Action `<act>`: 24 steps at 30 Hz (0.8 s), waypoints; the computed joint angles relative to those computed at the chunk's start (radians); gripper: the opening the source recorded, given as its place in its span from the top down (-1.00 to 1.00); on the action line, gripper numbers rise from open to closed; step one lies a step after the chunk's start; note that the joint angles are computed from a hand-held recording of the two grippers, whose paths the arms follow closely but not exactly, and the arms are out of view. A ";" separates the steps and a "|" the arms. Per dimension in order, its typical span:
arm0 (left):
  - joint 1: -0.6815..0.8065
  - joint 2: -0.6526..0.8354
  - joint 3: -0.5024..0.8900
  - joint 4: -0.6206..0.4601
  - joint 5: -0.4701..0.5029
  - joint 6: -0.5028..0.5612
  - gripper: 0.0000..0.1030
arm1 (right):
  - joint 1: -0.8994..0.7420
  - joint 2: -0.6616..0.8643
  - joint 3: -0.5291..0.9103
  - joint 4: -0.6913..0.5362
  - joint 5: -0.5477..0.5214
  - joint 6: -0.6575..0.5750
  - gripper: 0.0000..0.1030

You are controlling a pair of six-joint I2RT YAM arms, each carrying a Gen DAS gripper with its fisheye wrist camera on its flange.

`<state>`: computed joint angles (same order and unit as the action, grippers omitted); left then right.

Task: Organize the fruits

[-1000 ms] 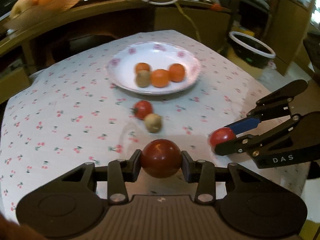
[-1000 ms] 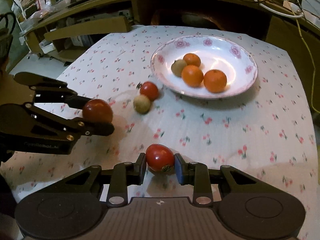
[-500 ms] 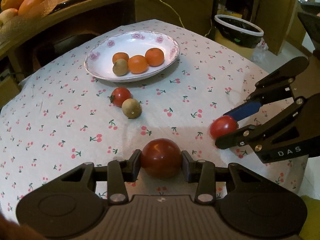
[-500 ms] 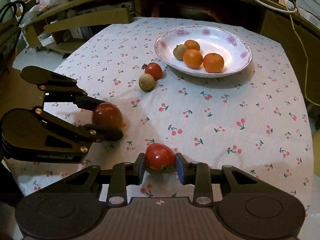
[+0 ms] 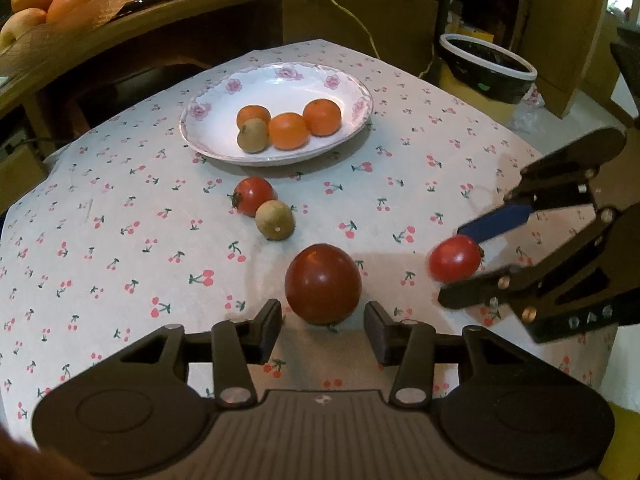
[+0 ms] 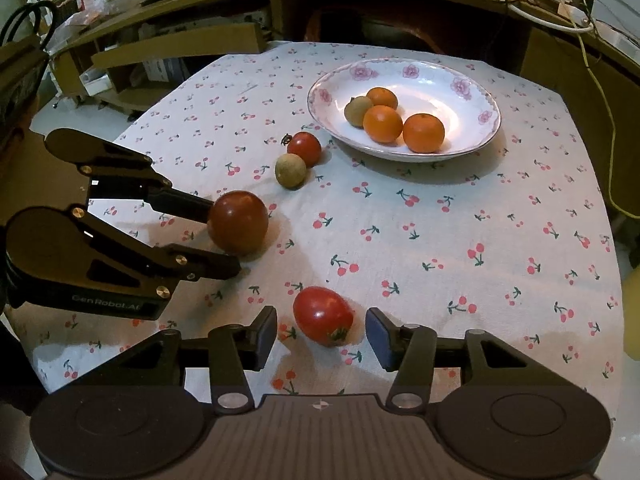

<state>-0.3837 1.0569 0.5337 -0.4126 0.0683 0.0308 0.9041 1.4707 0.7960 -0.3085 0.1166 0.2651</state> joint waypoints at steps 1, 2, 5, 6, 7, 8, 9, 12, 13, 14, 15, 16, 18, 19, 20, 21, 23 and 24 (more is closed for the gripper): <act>-0.002 0.006 0.004 0.004 -0.003 -0.005 0.00 | -0.003 0.005 0.002 0.001 -0.006 -0.003 -0.01; -0.003 0.014 0.009 0.009 -0.005 -0.009 0.00 | -0.005 0.008 0.002 0.004 -0.011 -0.007 -0.01; -0.003 0.042 0.020 0.028 -0.009 -0.022 -0.01 | -0.002 0.006 0.000 0.012 -0.011 -0.022 -0.01; 0.001 0.051 0.021 0.035 -0.006 -0.029 -0.01 | -0.004 0.002 -0.004 0.016 -0.014 -0.024 -0.01; 0.003 0.060 0.023 0.039 -0.003 -0.035 -0.01 | -0.007 0.001 -0.007 0.017 -0.016 -0.026 -0.01; 0.004 0.070 0.026 0.042 -0.002 -0.041 -0.01 | -0.010 0.000 -0.011 0.019 -0.019 -0.027 -0.01; 0.002 0.080 0.028 0.045 -0.004 -0.046 -0.01 | -0.013 -0.003 -0.016 0.025 -0.023 -0.028 0.00; -0.017 0.093 0.030 0.056 -0.025 -0.055 -0.01 | -0.015 -0.011 -0.023 0.025 -0.030 -0.041 0.00; -0.021 0.098 0.032 0.059 -0.028 -0.058 -0.01 | -0.016 -0.015 -0.026 0.025 -0.029 -0.044 0.01; -0.025 0.105 0.035 0.062 -0.030 -0.063 -0.01 | -0.017 -0.017 -0.029 0.027 -0.030 -0.044 0.01; -0.029 0.110 0.037 0.064 -0.034 -0.068 -0.01 | -0.019 -0.019 -0.031 0.029 -0.033 -0.042 0.03; -0.035 0.111 0.038 0.064 -0.040 -0.072 -0.01 | -0.021 -0.020 -0.032 0.031 -0.036 -0.039 0.03; -0.051 0.110 0.040 0.064 -0.061 -0.085 0.00 | -0.021 -0.018 -0.031 0.034 -0.037 -0.039 0.03; -0.054 0.110 0.042 0.060 -0.066 -0.089 0.02 | -0.017 -0.016 -0.030 0.033 -0.031 -0.041 0.08; -0.059 0.109 0.044 0.056 -0.071 -0.092 0.06 | -0.010 -0.014 -0.027 0.028 -0.020 -0.044 0.12; -0.064 0.107 0.047 0.049 -0.077 -0.094 0.09 | -0.004 -0.012 -0.022 0.020 -0.003 -0.048 0.22; -0.073 0.102 0.049 0.039 -0.088 -0.100 0.10 | -0.006 -0.014 -0.020 0.012 -0.007 -0.048 0.36; -0.078 0.100 0.049 0.036 -0.095 -0.103 0.10 | -0.007 -0.015 -0.019 0.009 -0.009 -0.045 0.38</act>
<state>-0.4616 1.1574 0.5826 -0.3766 -0.0263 -0.0717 0.8971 1.4555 0.7768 -0.2999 0.1075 0.2201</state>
